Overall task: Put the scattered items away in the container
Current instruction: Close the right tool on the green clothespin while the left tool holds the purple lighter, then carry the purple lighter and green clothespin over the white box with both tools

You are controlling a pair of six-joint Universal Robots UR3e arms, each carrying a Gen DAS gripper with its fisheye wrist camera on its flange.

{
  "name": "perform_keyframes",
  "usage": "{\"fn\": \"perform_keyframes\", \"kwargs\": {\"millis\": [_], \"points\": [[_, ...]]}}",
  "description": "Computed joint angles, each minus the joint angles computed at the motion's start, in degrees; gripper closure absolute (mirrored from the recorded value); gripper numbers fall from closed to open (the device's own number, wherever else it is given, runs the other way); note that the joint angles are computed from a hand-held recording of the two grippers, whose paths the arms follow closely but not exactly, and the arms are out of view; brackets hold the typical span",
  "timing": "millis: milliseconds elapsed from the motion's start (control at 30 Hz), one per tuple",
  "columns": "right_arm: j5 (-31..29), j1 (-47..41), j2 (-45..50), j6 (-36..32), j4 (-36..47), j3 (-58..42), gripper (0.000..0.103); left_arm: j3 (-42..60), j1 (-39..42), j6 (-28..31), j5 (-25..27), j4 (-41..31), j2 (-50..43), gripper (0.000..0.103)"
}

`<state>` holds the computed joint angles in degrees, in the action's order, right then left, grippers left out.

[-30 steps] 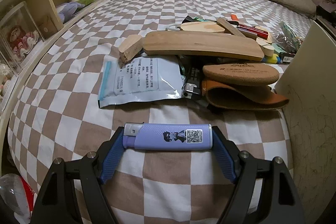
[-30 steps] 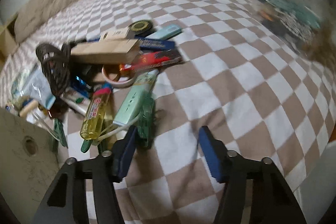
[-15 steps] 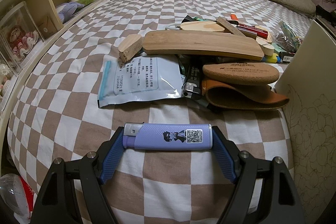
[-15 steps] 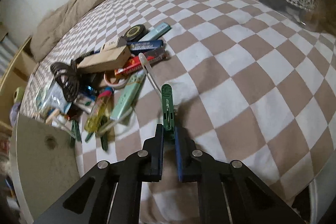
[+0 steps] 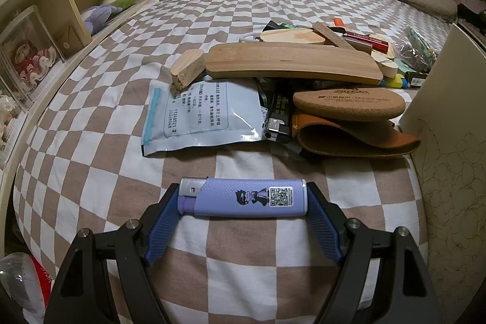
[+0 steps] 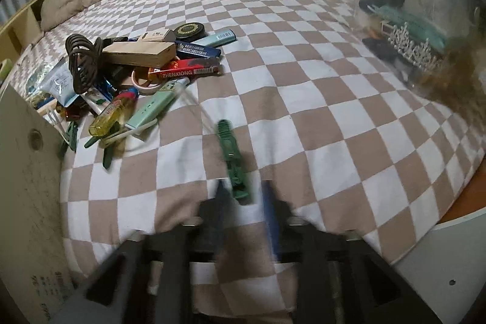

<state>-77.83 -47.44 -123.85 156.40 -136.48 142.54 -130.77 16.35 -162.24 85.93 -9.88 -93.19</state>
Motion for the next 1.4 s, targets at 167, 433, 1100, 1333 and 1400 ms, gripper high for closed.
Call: {"fn": "perform_keyframes", "kwargs": {"millis": [167,433,1100,1333,1400], "points": [[5.66,-5.02,-6.15,-4.07,2.94,1.69,0.037,0.12,0.10,0.10,0.00,-0.13,-0.06,0.023],[7.90,-3.61,-0.92,-3.99,3.20,-2.32,0.038,0.25,0.08,0.25,0.20,-0.10,-0.23,0.023],[2.23,7.36,11.34,-1.43,-5.76,-4.59,0.073,0.07,1.95,0.29,-3.32,-0.92,0.11,0.023],[6.52,3.07,4.79,-0.37,2.14,-4.30,0.073,0.42,2.01,-0.01,-3.35,-2.06,1.13,0.024],[7.30,2.60,2.68,-0.51,2.63,-3.67,0.073,0.35,2.37,0.08,-3.72,-2.62,1.72,0.024]]}}
